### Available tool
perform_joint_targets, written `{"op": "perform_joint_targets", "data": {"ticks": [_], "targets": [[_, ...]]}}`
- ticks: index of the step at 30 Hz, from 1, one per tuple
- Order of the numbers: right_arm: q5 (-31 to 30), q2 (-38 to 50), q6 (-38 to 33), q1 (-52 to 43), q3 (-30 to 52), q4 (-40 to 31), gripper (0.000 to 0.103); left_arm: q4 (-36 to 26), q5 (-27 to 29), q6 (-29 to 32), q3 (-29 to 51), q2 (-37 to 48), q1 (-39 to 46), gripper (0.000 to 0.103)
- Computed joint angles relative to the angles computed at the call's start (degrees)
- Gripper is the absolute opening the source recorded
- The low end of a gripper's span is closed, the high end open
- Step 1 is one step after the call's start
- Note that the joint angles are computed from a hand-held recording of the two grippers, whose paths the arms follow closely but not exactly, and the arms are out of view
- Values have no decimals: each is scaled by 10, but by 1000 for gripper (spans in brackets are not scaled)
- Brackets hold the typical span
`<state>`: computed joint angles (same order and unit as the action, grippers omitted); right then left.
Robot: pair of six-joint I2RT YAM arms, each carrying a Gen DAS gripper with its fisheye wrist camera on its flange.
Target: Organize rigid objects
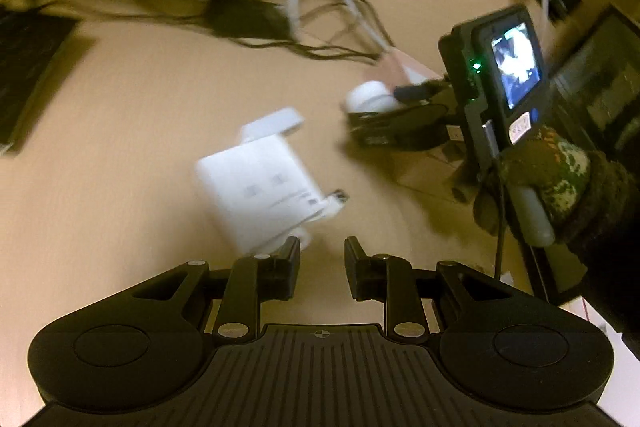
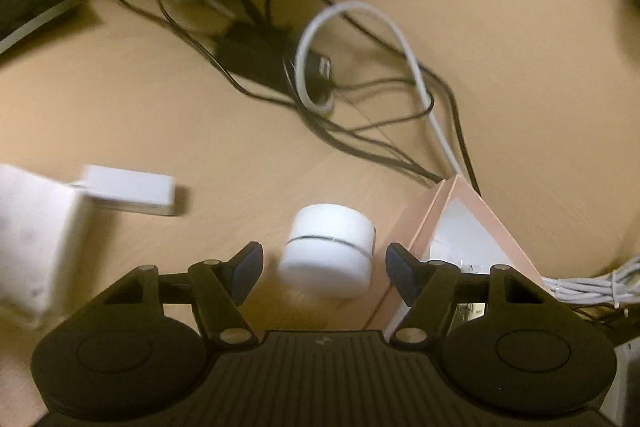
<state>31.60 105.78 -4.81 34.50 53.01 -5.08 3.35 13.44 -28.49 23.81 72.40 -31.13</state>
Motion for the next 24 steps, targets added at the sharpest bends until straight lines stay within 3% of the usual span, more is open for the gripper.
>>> {"op": "perform_joint_targets", "data": {"ticks": [1, 3, 7, 13, 17, 20, 24], "targets": [[6, 15, -1, -2, 16, -13, 57, -4, -3, -5, -5, -10, 5, 27], [8, 23, 1, -1, 32, -32, 56, -10, -8, -13, -18, -30, 17, 27], [-31, -49, 38, 13, 0, -69, 55, -9, -6, -16, -28, -39, 28, 27], [-188, -216, 133, 26, -55, -227, 55, 52, -4, -36, -17, -3, -28, 27], [-267, -280, 177, 14, -81, -348, 55, 79, -7, -48, -1, 32, -75, 27], [-346, -286, 205, -29, -89, -416, 55, 110, 5, -42, -7, 45, -93, 27], [-444, -244, 228, -101, -97, -427, 57, 116, 5, -52, -15, 53, -101, 27]]}}
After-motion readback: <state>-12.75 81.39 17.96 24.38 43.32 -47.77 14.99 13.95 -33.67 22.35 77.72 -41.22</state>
